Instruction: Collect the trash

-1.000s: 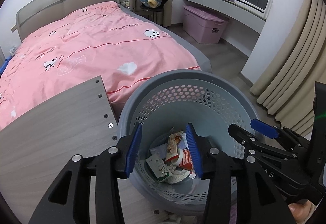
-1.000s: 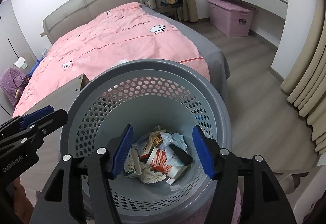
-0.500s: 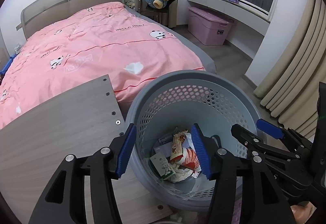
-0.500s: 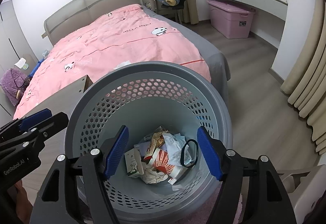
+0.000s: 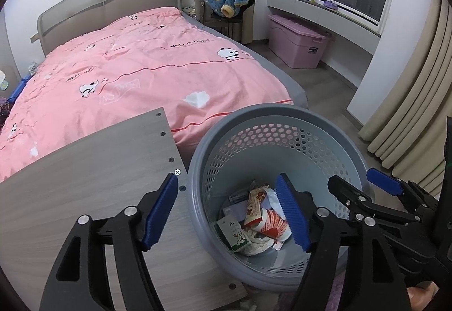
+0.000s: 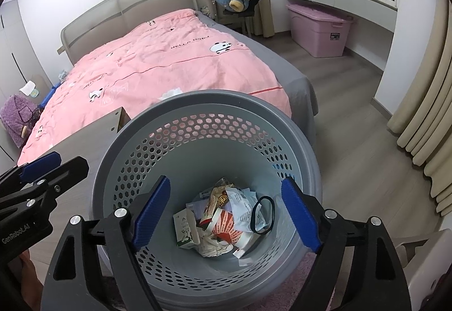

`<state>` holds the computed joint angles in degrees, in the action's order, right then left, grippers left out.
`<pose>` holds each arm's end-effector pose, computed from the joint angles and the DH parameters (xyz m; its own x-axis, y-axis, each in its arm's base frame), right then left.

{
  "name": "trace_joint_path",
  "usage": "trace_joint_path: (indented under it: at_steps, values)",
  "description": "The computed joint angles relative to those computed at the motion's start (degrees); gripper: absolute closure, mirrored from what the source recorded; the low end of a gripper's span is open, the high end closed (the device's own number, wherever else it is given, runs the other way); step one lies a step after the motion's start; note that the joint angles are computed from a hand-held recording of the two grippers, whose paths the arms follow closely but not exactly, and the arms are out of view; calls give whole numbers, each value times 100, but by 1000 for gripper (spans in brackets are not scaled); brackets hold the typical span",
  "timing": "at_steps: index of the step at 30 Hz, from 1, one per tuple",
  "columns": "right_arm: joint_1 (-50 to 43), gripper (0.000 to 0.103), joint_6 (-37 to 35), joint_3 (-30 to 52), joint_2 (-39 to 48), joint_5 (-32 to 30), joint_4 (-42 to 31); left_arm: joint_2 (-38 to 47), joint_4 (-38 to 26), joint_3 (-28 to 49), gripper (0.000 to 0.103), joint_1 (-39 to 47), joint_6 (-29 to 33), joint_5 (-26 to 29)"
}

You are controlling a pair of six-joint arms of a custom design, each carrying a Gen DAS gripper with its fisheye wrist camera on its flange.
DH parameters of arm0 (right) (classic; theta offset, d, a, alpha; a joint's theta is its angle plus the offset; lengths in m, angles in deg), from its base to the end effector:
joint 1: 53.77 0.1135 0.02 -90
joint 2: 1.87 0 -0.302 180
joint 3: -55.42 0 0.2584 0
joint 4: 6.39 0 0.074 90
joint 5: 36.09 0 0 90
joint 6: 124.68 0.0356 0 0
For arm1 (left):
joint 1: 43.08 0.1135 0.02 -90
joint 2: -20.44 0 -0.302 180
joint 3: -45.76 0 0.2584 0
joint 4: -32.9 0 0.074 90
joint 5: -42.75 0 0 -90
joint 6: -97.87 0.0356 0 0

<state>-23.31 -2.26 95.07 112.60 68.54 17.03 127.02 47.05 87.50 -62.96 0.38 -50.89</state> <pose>0.2463 0.1344 0.0542 -0.7588 0.1555 -0.6325 0.0618 0.9839 0.1678 0.2692 -0.0949 0.0843 -0.7607 0.1367 -0.6345 0.2041 0.9784 -0.0339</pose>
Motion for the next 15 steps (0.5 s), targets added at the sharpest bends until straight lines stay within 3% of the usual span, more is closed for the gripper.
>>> trace_joint_path:
  at_steps: [10, 15]
  values:
    - [-87, 7, 82, -136, -63, -16, 172, -27, -12, -2, 26, 35, 5, -134]
    - [-74, 7, 112, -143, -68, 35, 174, -10, -70, 38, 26, 58, -10, -134]
